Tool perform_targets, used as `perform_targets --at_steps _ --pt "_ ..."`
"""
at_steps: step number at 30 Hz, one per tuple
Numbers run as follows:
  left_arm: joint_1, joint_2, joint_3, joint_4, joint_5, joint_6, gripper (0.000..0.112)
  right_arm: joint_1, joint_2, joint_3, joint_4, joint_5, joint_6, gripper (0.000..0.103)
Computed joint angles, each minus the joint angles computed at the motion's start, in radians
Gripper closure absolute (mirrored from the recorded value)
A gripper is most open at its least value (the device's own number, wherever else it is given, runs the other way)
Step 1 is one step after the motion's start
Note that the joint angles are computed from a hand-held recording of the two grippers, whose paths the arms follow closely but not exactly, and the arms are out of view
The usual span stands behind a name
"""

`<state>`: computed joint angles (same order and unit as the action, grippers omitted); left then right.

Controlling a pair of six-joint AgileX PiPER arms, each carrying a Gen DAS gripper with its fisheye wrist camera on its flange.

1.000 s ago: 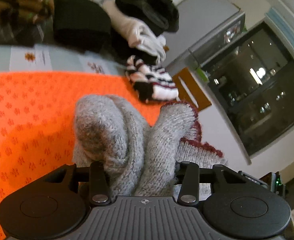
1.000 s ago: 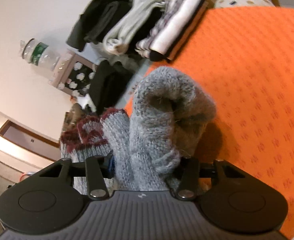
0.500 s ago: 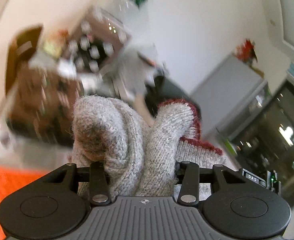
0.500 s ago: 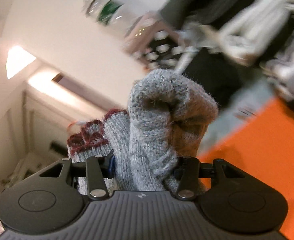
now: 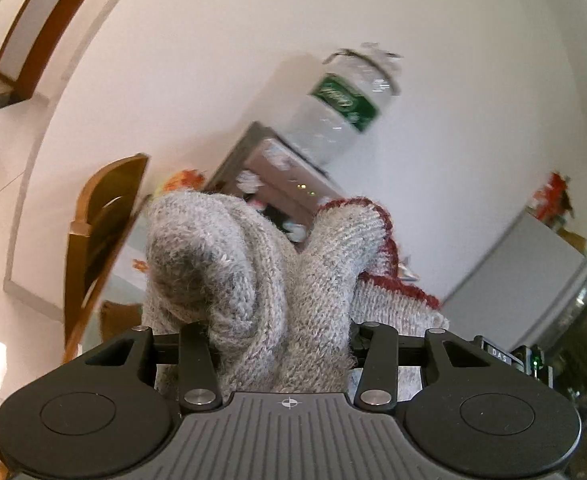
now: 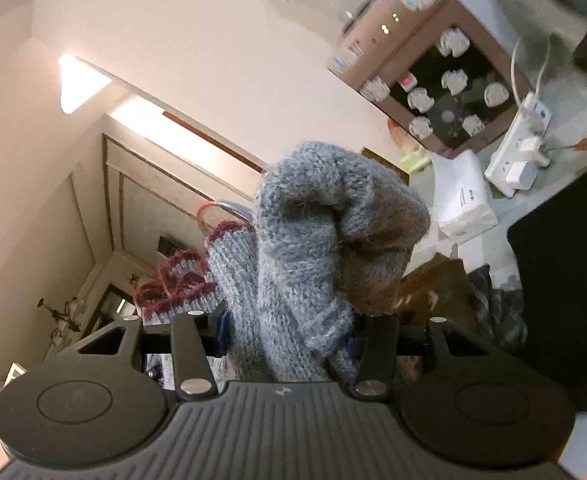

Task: Fold clothes
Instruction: 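Carry the cardigan with both tools and place it on the clothes stack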

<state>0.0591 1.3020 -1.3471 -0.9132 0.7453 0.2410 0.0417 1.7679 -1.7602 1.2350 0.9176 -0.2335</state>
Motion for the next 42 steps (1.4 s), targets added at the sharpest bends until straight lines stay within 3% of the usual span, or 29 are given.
perform_targets --at_steps 7,11,16,21,26,29,36,42 --pt "0.056 0.269 0.018 -0.032 -0.039 0.057 0.064 0.023 0.344 -0.263 -0.108 0.016 0.088 0.046" --pt "0.110 0.325 0.120 -0.290 -0.064 0.274 0.058 0.005 0.331 -0.138 -0.001 -0.053 -0.027 0.046" --pt "0.111 0.382 0.147 -0.413 -0.087 0.398 0.042 0.003 0.335 -0.096 0.009 -0.083 -0.074 0.035" --pt "0.106 0.370 0.070 -0.304 -0.071 0.336 0.029 0.017 0.343 -0.207 -0.132 -0.059 0.052 0.023" --pt "0.102 0.301 0.052 -0.166 -0.102 0.232 0.016 0.061 0.325 -0.420 -0.535 0.035 0.268 0.017" --pt "0.106 0.244 0.063 -0.096 -0.113 0.168 0.013 0.072 0.299 -0.485 -0.635 0.087 0.304 0.017" --pt "0.096 0.079 0.074 0.067 -0.066 0.051 0.013 0.070 0.143 -0.443 -0.706 0.144 0.316 0.014" --pt "0.048 -0.106 0.072 0.233 -0.007 -0.080 0.010 0.123 -0.057 -0.314 -0.819 0.138 0.372 0.012"
